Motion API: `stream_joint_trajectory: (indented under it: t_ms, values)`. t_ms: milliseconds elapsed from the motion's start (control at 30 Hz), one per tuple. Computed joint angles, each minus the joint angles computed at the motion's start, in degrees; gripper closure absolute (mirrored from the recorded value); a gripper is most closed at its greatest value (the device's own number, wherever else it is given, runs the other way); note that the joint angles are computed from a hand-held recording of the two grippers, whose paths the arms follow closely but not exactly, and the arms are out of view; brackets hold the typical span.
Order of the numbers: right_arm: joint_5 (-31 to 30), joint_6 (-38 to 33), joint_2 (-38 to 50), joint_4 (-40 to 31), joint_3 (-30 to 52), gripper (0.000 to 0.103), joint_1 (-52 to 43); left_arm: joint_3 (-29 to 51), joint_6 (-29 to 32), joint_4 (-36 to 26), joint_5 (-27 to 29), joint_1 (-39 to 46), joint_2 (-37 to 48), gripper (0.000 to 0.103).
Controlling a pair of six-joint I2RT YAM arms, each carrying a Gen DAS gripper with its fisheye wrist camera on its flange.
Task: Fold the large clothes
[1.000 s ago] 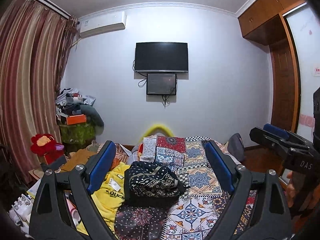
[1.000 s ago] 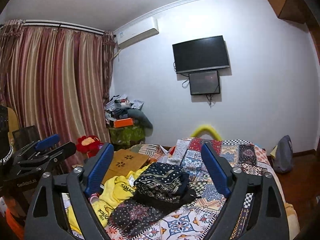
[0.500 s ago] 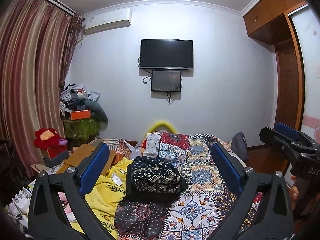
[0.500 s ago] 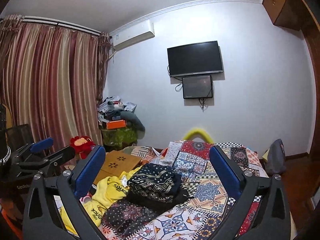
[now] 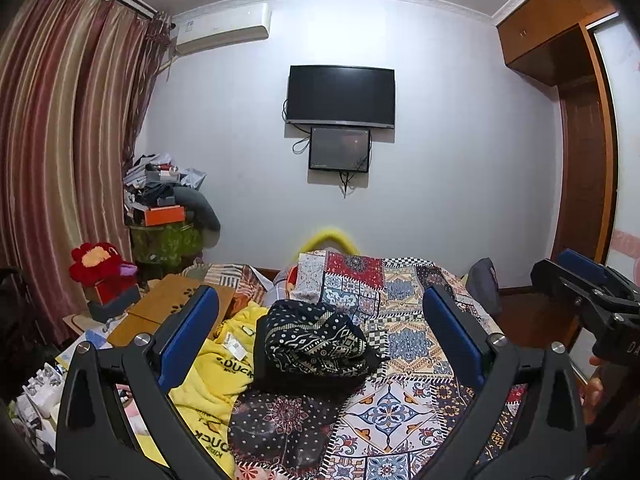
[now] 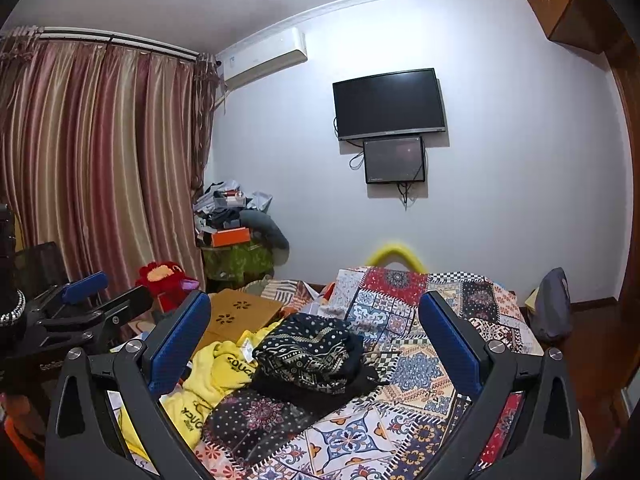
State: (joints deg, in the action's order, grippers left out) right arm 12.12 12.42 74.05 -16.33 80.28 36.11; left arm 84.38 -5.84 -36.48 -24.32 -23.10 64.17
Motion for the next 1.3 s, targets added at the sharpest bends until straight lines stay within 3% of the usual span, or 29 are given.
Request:
stream_joint_trajectory:
  t_ms: [733, 1067, 1300]
  values:
    - [-0.84, 0.47, -0.28, -2.59, 0.79, 0.0, -1.17, -0.03, 0.51, 0.01, -0.43, -0.32, 0.81, 0.001]
    - [-1.26, 0.49, -0.94, -2.44, 0.32, 0.0, -1.62, 0.32, 0.7, -0.49, 2.86, 0.23, 0.83, 0.001]
    - [-1.48, 0.81, -1.17, -2.1, -0.16, 0.0, -1.92, 0.39, 0.86, -0.54, 2.26, -0.48, 1.02, 0.001]
